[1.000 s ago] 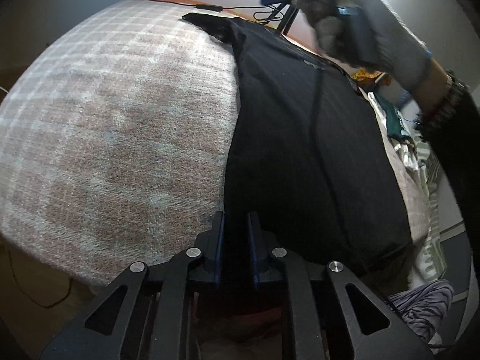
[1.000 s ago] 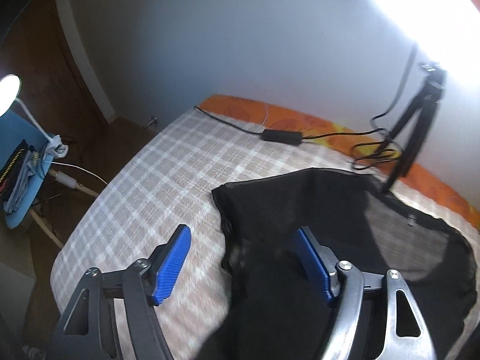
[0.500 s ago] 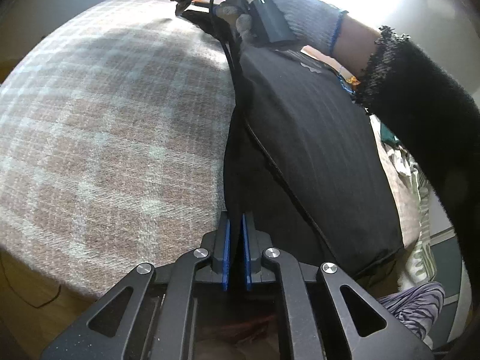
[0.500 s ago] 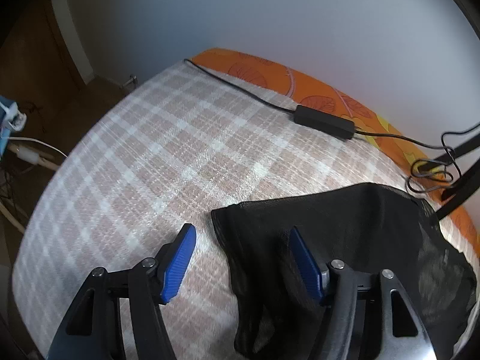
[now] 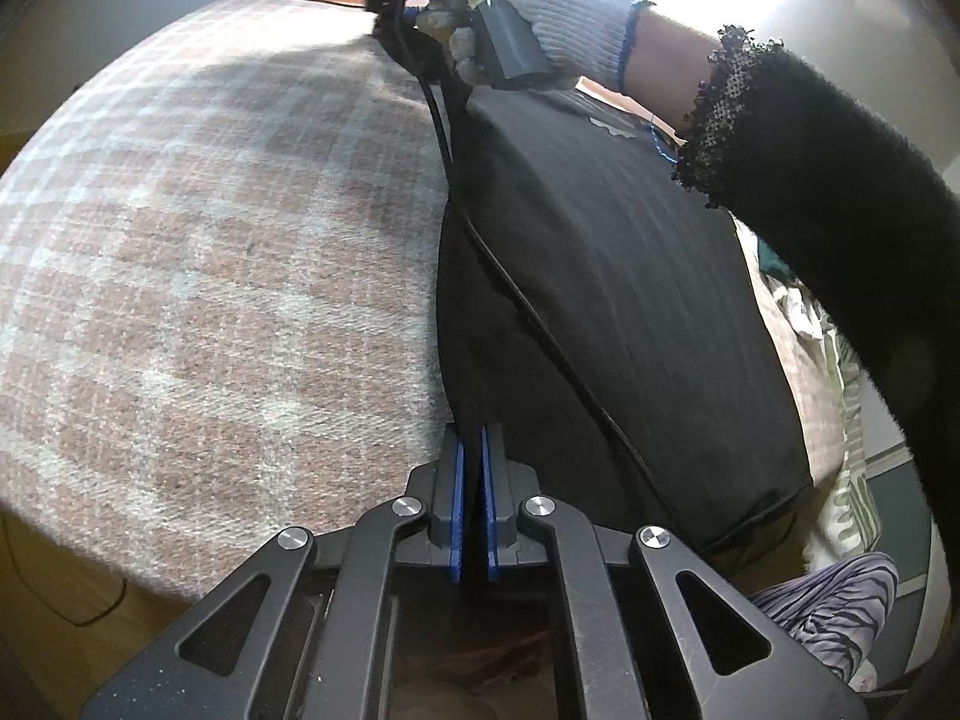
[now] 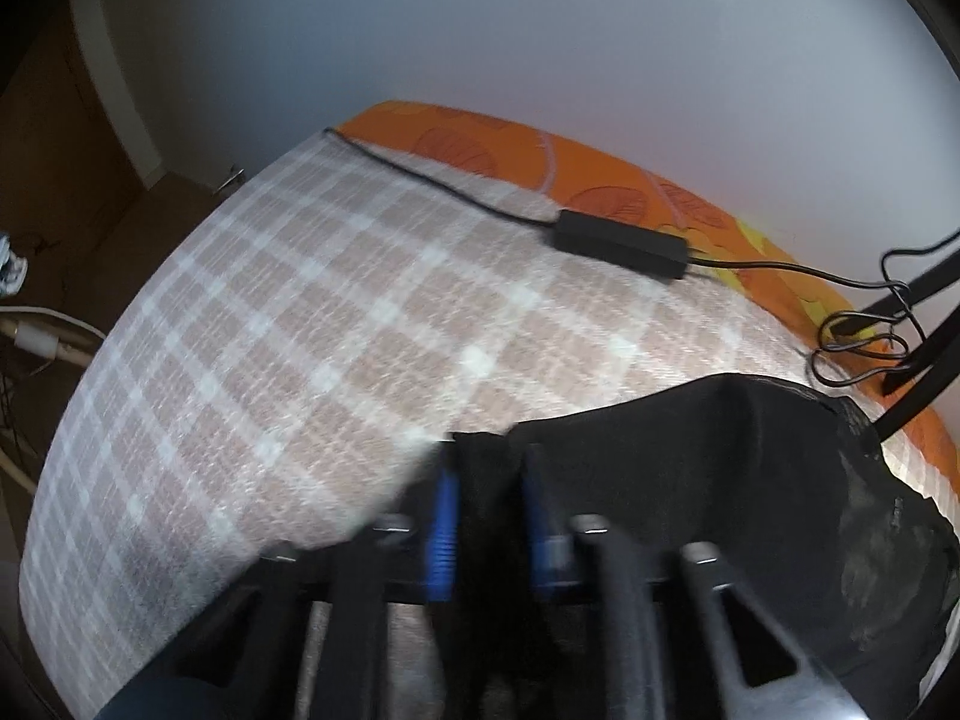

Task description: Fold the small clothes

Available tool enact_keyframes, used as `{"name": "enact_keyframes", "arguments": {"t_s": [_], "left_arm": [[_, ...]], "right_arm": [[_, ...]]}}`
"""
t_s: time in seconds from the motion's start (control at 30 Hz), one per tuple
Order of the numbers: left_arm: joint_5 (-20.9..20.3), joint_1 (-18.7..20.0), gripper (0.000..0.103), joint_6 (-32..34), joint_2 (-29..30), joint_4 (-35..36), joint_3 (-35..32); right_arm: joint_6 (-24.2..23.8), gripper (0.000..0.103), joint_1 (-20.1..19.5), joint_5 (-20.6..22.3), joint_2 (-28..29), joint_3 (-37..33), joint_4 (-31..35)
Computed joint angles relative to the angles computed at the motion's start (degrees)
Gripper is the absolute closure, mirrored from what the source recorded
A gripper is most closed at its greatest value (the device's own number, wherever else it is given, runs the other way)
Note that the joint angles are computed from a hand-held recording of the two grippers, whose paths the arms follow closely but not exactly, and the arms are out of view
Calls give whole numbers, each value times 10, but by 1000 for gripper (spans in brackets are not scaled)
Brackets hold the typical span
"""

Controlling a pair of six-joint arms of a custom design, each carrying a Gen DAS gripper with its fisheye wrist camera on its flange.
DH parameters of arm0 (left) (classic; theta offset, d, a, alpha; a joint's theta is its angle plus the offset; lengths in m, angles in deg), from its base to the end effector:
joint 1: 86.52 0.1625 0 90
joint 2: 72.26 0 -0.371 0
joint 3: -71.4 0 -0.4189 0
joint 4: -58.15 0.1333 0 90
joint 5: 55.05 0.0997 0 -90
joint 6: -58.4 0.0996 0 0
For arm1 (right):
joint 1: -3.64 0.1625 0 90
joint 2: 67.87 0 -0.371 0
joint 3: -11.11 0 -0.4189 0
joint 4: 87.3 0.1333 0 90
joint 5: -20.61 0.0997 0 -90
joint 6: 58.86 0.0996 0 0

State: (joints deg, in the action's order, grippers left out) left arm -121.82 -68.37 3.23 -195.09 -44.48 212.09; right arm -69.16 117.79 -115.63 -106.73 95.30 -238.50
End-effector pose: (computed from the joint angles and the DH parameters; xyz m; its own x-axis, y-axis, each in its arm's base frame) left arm -0.2204 -0.2539 0.2455 -0.9207 0.2505 -0.2992 0.3335 0.9031 -0.2704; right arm 0.3416 -0.6119 0.0584 -0.6301 -0.2580 0.7324 -0.5145 0.8452 -0.1448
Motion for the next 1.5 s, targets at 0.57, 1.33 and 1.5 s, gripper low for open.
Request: {"name": "enact_keyframes", "arguments": {"t_s": [0.57, 1.33, 1.5], "left_arm": [[-14, -39, 101, 37, 50, -67, -3], [-66, -33, 101, 120, 159, -149, -24], [-76, -29, 101, 132, 172, -149, -32]], "right_arm": [[0, 102, -38, 72, -151, 113, -91], [-14, 102, -109, 87, -298, 207, -120], [-17, 102, -122, 87, -306, 216, -120]]}}
